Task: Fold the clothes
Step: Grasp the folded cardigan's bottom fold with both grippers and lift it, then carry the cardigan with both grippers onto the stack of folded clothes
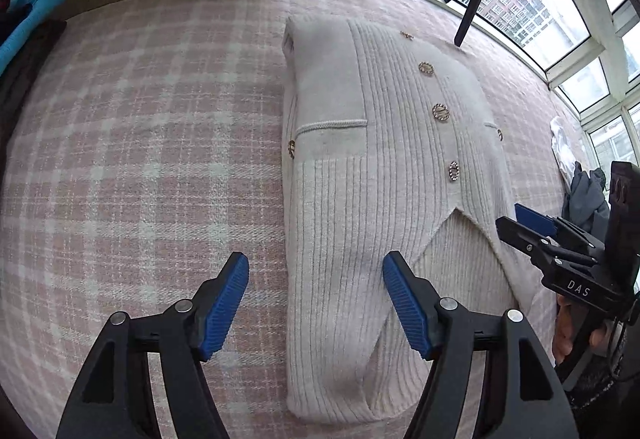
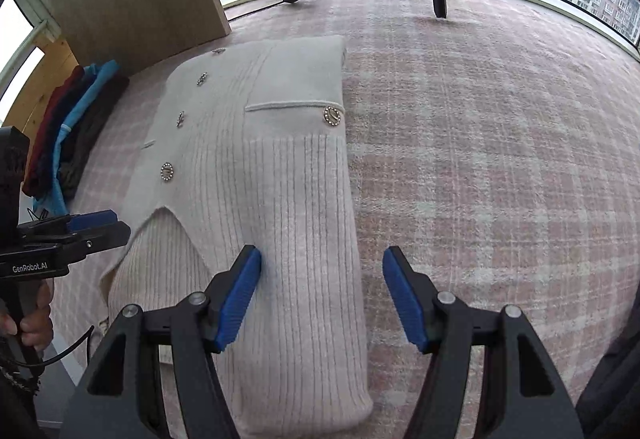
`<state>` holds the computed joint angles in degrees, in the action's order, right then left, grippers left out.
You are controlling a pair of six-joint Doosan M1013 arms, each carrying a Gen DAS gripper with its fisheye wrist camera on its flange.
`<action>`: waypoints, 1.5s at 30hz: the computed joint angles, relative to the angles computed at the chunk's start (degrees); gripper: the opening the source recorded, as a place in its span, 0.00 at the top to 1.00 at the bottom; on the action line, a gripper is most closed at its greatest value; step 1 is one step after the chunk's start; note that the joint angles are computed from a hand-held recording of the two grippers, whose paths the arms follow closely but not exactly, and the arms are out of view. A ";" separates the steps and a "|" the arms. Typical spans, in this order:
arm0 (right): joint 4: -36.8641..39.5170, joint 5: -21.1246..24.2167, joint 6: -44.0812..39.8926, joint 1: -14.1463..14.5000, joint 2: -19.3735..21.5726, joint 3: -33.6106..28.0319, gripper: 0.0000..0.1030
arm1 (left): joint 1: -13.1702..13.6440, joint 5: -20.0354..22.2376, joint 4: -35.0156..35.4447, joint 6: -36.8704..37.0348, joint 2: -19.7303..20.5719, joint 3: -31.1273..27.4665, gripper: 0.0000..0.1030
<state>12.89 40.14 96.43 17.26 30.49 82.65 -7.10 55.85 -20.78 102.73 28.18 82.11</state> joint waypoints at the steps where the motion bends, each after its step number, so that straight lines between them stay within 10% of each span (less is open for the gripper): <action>1: 2.46 -0.57 -1.31 -0.41 -0.16 0.57 0.39 | -0.02 0.09 -0.48 0.31 0.06 0.12 0.35; 14: 9.08 -3.60 -11.35 -1.02 -0.08 1.91 0.28 | -1.33 1.34 -1.52 4.49 0.85 -0.06 0.32; 18: 19.21 -2.14 -21.00 -2.06 0.08 2.30 0.49 | -2.17 0.71 -0.56 5.24 0.62 0.31 0.33; 24: 20.84 0.25 -25.37 -1.63 1.17 0.56 0.49 | -3.36 -1.42 -1.49 7.44 -0.20 1.74 0.55; 31: 32.81 3.14 -31.84 -2.57 1.82 0.52 0.71 | -3.08 -2.72 -11.45 9.61 -0.87 3.85 0.68; 39: 43.94 2.94 -36.09 -2.85 -1.17 2.40 0.72 | -1.40 -4.28 -18.05 11.78 -4.21 4.51 0.71; 45: 35.74 0.18 -32.05 0.31 -4.01 0.93 0.73 | 2.07 -3.73 -17.86 16.81 -7.16 4.21 0.71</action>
